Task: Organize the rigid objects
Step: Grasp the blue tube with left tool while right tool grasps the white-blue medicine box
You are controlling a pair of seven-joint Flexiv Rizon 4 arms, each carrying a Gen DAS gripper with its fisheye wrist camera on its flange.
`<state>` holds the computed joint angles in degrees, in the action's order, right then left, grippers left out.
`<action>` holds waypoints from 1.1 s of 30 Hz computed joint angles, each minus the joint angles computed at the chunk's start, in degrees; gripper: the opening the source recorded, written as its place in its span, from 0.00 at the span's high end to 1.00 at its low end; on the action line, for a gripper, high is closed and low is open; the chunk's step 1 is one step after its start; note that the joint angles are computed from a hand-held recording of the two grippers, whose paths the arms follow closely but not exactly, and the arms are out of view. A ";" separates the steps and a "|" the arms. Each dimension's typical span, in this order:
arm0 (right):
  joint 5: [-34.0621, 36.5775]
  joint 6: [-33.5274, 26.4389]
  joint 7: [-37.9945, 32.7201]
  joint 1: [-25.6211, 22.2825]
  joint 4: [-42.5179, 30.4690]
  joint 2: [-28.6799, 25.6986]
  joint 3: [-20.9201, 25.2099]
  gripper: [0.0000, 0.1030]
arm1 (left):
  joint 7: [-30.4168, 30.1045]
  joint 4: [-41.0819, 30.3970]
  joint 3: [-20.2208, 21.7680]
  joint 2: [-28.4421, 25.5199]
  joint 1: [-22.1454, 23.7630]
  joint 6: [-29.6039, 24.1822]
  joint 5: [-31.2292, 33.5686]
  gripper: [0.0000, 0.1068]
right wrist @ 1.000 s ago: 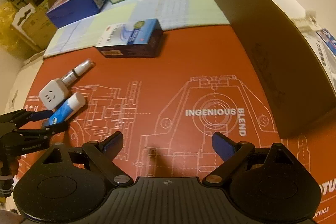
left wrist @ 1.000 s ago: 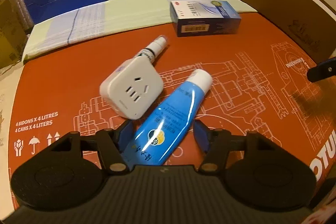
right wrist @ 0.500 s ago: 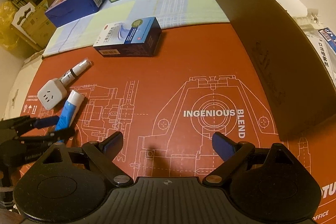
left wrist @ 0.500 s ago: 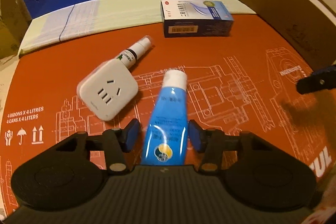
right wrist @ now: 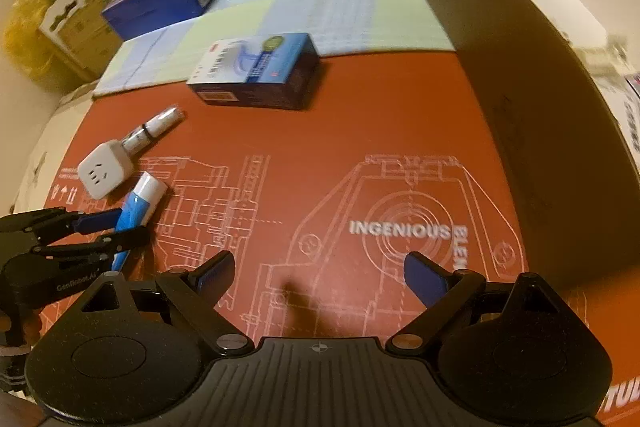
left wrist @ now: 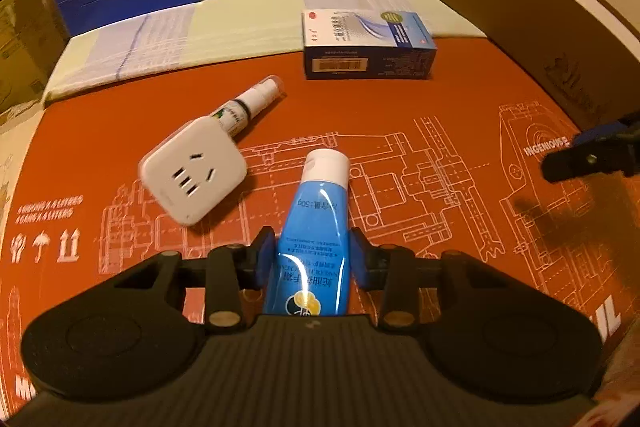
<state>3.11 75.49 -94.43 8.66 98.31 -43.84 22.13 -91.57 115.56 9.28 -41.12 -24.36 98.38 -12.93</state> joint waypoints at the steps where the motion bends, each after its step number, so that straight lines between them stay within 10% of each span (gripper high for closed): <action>1: -0.24 0.12 -0.70 -0.07 -0.51 -0.39 0.33 0.13 | -0.82 0.56 0.80 0.35 -0.89 0.17 -0.49 0.68; 12: -5.71 -0.28 -20.03 -0.49 -14.22 -9.33 6.22 0.13 | -13.52 7.16 16.39 2.92 -15.88 -0.23 -8.48 0.68; 20: -4.49 -12.59 -30.24 1.81 -33.75 -19.05 9.27 0.13 | -22.98 9.56 26.61 2.80 -24.19 -3.74 -10.25 0.68; 28: 1.50 -27.72 -27.75 5.11 -52.31 -26.94 8.12 0.13 | -29.62 9.40 29.24 2.98 -25.05 -6.49 -6.61 0.68; 33: 5.37 -31.75 -30.86 4.86 -50.01 -24.65 6.76 0.13 | -31.82 8.82 28.37 3.58 -22.99 -7.46 -3.37 0.68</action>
